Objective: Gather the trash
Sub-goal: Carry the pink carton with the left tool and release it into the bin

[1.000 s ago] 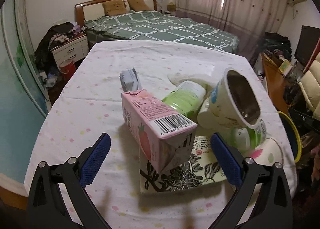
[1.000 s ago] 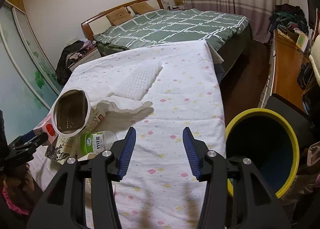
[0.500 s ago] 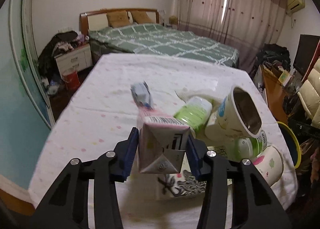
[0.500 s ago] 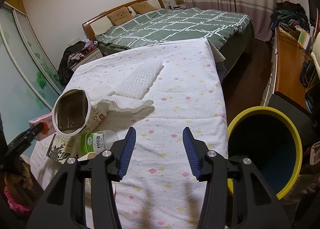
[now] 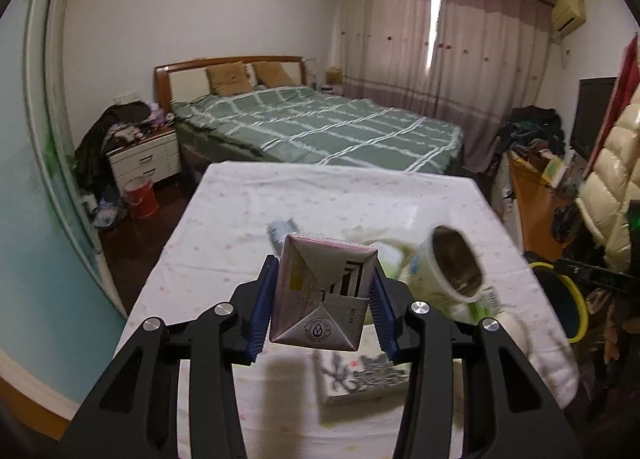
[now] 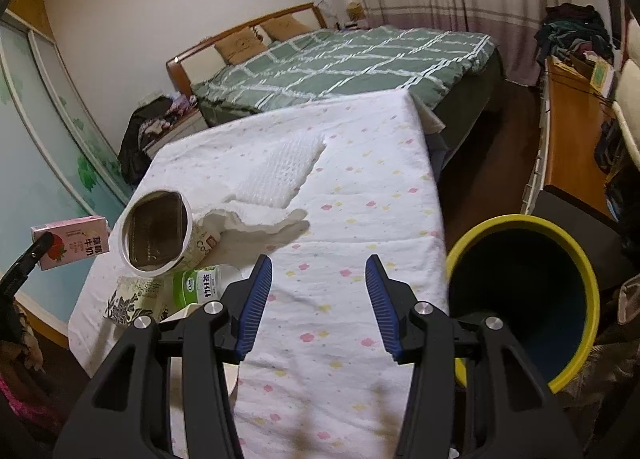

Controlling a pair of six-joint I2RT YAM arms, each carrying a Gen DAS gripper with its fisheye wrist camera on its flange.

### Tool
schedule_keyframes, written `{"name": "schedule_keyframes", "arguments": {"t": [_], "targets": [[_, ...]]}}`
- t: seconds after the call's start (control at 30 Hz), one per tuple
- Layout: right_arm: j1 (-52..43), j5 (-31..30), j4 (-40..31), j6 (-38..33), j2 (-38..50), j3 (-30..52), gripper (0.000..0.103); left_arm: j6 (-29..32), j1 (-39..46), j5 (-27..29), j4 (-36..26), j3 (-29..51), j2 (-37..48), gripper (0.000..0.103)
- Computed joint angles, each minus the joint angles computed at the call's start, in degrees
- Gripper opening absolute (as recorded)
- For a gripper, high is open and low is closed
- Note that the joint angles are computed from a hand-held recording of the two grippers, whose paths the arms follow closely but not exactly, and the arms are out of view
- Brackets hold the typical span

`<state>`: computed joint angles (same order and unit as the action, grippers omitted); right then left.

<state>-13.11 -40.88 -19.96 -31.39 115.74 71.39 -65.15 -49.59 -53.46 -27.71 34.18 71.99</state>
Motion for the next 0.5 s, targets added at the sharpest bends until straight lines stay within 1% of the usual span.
{"name": "schedule_keyframes", "arguments": {"t": [0.1,0.17,0.2,0.33,0.4,0.5], "targets": [[-2.61,-0.81,0.54,0.14,-0.97,-0.55,0.047,3.52,-1.6,-0.38,0.59,2.7,-0.16,0.044],[-4.41,-0.67,1.24,0.16,-1.34,-0.95,0.047,7.46,-1.86,0.37,2.88,4.18,-0.12,0.044],[-5.39,-0.4,1.85,0.33,-1.43,-1.18,0.047,10.48,-1.76,1.49,5.16,5.13,0.19,0.044],[-9.93,1.93,4.75,1.29,-0.7,-1.32,0.047,20.1,-0.33,7.18,13.88,9.52,4.6,0.044],[-12.25,2.43,5.28,1.2,0.0,-0.93,0.047,23.64,0.4,10.34,17.42,12.65,8.34,0.044],[-15.93,2.61,5.32,0.97,1.35,0.34,0.047,28.28,1.63,17.01,22.4,19.2,16.18,0.044]]}}
